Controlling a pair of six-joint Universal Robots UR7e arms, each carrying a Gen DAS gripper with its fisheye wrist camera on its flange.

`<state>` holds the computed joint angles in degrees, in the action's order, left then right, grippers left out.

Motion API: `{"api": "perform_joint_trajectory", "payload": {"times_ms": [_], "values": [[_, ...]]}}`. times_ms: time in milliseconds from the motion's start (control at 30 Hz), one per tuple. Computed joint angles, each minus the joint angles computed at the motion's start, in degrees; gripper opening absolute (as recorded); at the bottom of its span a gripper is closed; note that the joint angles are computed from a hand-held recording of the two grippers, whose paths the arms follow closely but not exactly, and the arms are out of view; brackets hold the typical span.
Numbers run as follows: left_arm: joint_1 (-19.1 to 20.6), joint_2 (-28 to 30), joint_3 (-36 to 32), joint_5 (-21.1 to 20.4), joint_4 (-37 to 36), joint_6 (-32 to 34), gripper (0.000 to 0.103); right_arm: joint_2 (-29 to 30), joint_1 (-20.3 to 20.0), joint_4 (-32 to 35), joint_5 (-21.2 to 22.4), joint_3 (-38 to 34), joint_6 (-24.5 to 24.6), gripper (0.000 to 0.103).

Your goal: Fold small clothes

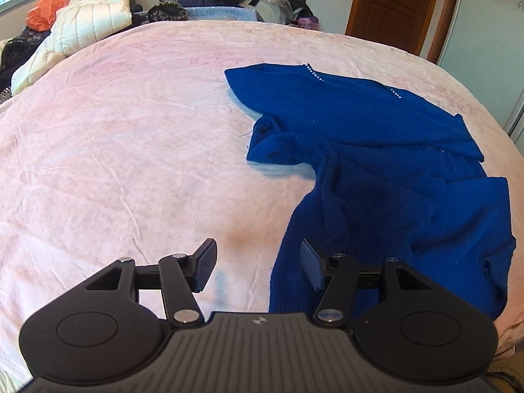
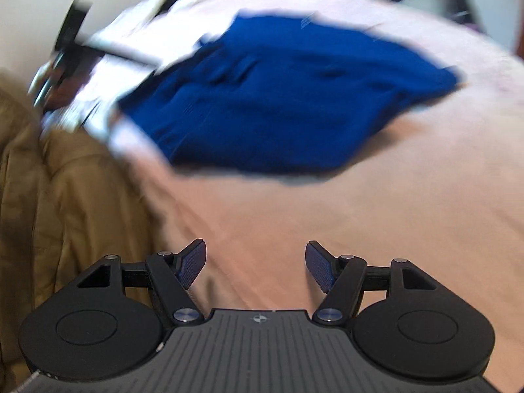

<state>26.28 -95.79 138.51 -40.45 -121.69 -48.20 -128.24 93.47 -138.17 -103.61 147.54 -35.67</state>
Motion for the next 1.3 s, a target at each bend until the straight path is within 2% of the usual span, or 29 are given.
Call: {"api": "perform_joint_trajectory", "payload": {"times_ms": [67, 100, 133, 167, 200, 267, 300, 333, 367, 433, 533, 600, 667, 700, 733, 800, 867, 900, 967, 1033, 1067, 1100, 1133, 1167, 1233, 1300], "values": [[0.28, 0.49, -0.48, -0.28, -0.03, -0.74, 0.056, 0.96, -3.41, -8.08, 7.76, 1.01, 4.46, 0.074], [0.38, 0.82, -0.53, -0.47, -0.85, -0.48, 0.056, 3.66, -3.5, -11.9, 9.43, 0.81, 7.78, 0.076], [0.4, 1.27, -0.53, -0.63, -1.85, -0.12, 0.056, 8.71, -2.06, -17.41, 8.7, 0.41, 10.94, 0.076], [0.33, 1.61, -0.54, -0.75, -2.58, 0.23, 0.056, 14.71, 0.27, -23.37, 5.57, -0.24, 12.73, 0.076], [0.17, 1.95, -0.52, -0.84, -3.15, 0.55, 0.056, 20.71, 3.69, -27.72, 0.04, -1.48, 13.31, 0.076], [-0.24, 2.4, -0.44, -0.94, -3.73, 0.91, 0.056, 32.71, 9.17, -35.85, -11.96, -3.76, 9.92, 0.077], [-0.56, 2.63, -0.4, -0.99, -3.79, 0.9, 0.056, 37.55, 11.78, -37.97, -17.96, -4.8, 7.76, 0.077], [-0.88, 2.71, -0.29, -1.02, -3.77, 0.98, 0.056, 40.61, 13.43, -38.17, -22.11, -5.47, 5.84, 0.077], [-1.32, 2.7, -0.15, -0.92, -3.53, 0.95, 0.056, 41.67, 14.41, -37.14, -23.86, -5.35, 4.33, 0.077], [-2.27, 2.71, 0.22, -0.41, -3.18, 1.15, 0.056, 37.57, 14.62, -31.11, -23.23, -3.23, 1.94, 0.079], [-3.27, 3.26, 0.3, 0.01, -2.63, 1.34, 0.056, 28.48, 16.23, -17.94, -23.88, -1.41, 0.45, 0.083], [-3.54, 3.8, 0.45, -0.46, -4.11, 2.53, 0.056, 21.64, 17.07, -8.5, -26.25, -1.05, 2.48, 0.088], [-3.74, 4.48, 0.57, -1.08, -5.79, 3.6, 0.056, 18.72, 18.57, -7.43, -30.9, -0.2, 3.36, 0.088], [-3.8, 4.87, 0.57, -1.42, -6.53, 4.09, 0.056, 17.91, 18.73, -9.08, -31.26, 0.12, 4.72, 0.088], [-3.86, 5.33, 0.56, -1.83, -7.35, 4.72, 0.056, 16.73, 18.21, -10.66, -29.21, 0.19, 6.11, 0.088], [-4.12, 6.22, 0.5, -2.37, -8.53, 6.0, 0.056, 14.68, 15.33, -15.83, -19.51, 0.69, 7.36, 0.088], [-4.51, 7.0, 0.33, -2.36, -8.57, 6.7, 0.056, 15.73, 12.16, -19.36, -10.07, 1.06, 8.47, 0.088], [-4.72, 7.22, 0.2, -2.16, -8.1, 6.62, 0.056, 17.64, 11.46, -21.28, -7.38, 1.3, 8.25, 0.088], [-5.14, 7.01, -0.03, -1.65, -6.2, 5.94, 0.056, 20.43, 9.91, -21.36, -4.09, 1.14, 8.63, 0.088], [-5.58, 6.21, 0.11, -0.68, -4.15, 4.8, 0.057, 19.83, 7.6, -18.22, -1.76, 0.79, 8.62, 0.088], [-5.63, 5.76, 0.28, -0.25, -3.36, 4.24, 0.061, 18.22, 7.49, -17.8, -2.42, 1.42, 10.03, 0.088], [-5.54, 5.39, 0.52, 0.04, -3.12, 3.84, 0.07, 15.36, 6.47, -16.98, -2.7, 2.17, 11.79, 0.088], [-5.43, 5.11, 0.88, 0.34, -3.36, 3.4, 0.074, 10.99, 4.63, -14.8, -1.73, 2.95, 13.96, 0.088], [-5.26, 4.97, 1.11, 0.42, -3.46, 2.99, 0.074, 5.74, 1.28, -11.65, 1.16, 3.66, 15.81, 0.088], [-4.71, 5.07, 1.08, -0.15, -3.24, 2.85, 0.074, -5.05, -8.0, -2.52, 9.44, 4.48, 17.49, 0.088], [-4.39, 5.26, 0.92, -0.19, -2.52, 2.19, 0.074, -12.84, -16.07, 4.42, 16.76, 5.47, 15.32, 0.084]]}}
